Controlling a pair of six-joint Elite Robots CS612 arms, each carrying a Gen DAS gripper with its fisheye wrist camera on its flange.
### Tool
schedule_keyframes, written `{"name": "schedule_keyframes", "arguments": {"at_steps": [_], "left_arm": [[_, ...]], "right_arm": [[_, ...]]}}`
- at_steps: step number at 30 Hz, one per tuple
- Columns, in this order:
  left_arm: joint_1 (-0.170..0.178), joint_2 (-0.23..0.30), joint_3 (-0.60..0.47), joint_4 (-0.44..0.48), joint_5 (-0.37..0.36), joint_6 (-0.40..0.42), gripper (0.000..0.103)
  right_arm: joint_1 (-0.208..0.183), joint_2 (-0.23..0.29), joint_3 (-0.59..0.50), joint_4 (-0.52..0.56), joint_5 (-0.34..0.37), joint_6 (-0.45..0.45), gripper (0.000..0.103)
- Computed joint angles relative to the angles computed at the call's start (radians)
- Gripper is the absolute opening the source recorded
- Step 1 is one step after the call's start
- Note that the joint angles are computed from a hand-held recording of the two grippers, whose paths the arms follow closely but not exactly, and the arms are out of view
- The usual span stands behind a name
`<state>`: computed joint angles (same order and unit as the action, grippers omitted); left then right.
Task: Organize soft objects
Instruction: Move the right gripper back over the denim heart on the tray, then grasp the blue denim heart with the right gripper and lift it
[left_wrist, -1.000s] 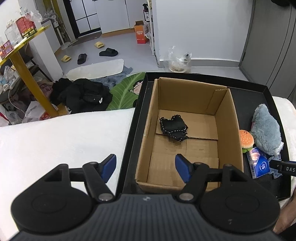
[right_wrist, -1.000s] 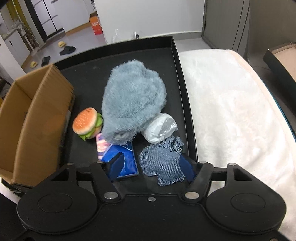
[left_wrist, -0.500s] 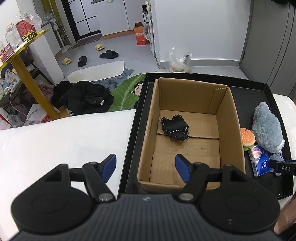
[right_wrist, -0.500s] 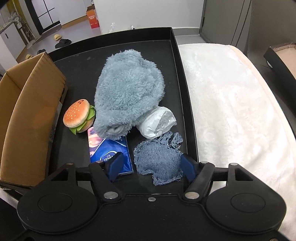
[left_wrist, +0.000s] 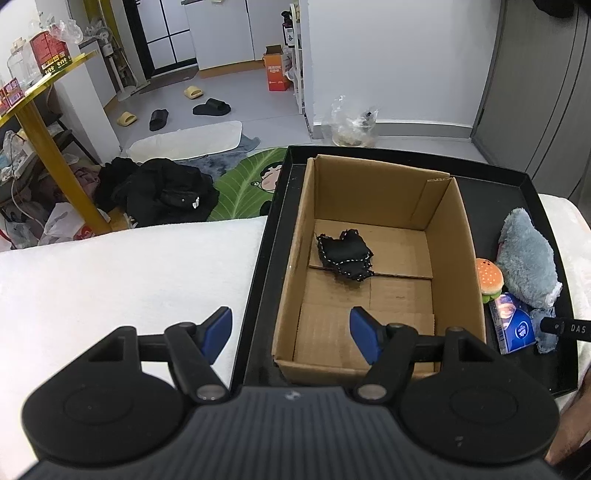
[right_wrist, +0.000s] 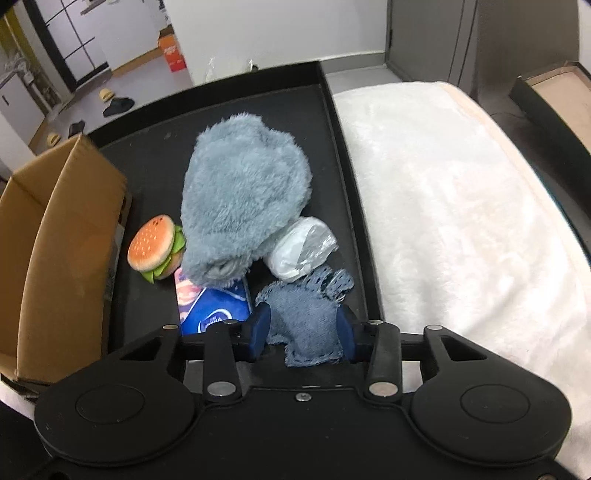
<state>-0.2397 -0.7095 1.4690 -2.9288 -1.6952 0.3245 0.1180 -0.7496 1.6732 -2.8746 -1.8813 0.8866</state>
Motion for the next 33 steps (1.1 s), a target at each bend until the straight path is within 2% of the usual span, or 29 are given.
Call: {"name": "schedule_keyframes", "arguments": {"at_steps": [6,10,15,16,18,19,23,28,33], "left_arm": [[0.002,0.002,-0.004,0.004,-0.009,0.001,0.069],[0.003,0.004,-0.008,0.011,-0.014,-0.003,0.069],[0.003,0.007,-0.012,0.018,-0.02,-0.003,0.069],[0.004,0.007,-0.013,0.019,-0.022,-0.004,0.069],[0.004,0.007,-0.013,0.019,-0.024,-0.006,0.069],[0.005,0.007,-0.013,0.021,-0.025,-0.006,0.069],[0.007,0.008,-0.016,0.026,-0.032,-0.008,0.069],[0.009,0.009,-0.018,0.023,-0.045,-0.018,0.069],[0.005,0.011,-0.016,0.014,-0.021,-0.026,0.069]], "right_arm": [[-0.009,0.01,-0.01,0.035,0.012,0.021,0.043],[-0.007,0.019,-0.028,0.069,0.0,0.004,0.055],[-0.005,0.031,-0.043,0.084,0.023,-0.028,0.058],[-0.003,0.033,-0.046,0.085,0.015,-0.032,0.056],[0.001,0.035,-0.049,0.082,0.0,-0.04,0.047],[0.002,0.034,-0.048,0.077,-0.003,-0.041,0.038],[-0.003,0.028,-0.033,0.04,0.023,-0.039,0.02],[0.002,0.017,-0.023,0.008,0.012,-0.058,0.017],[0.007,0.002,-0.012,-0.024,-0.008,-0.07,0.017]]}}
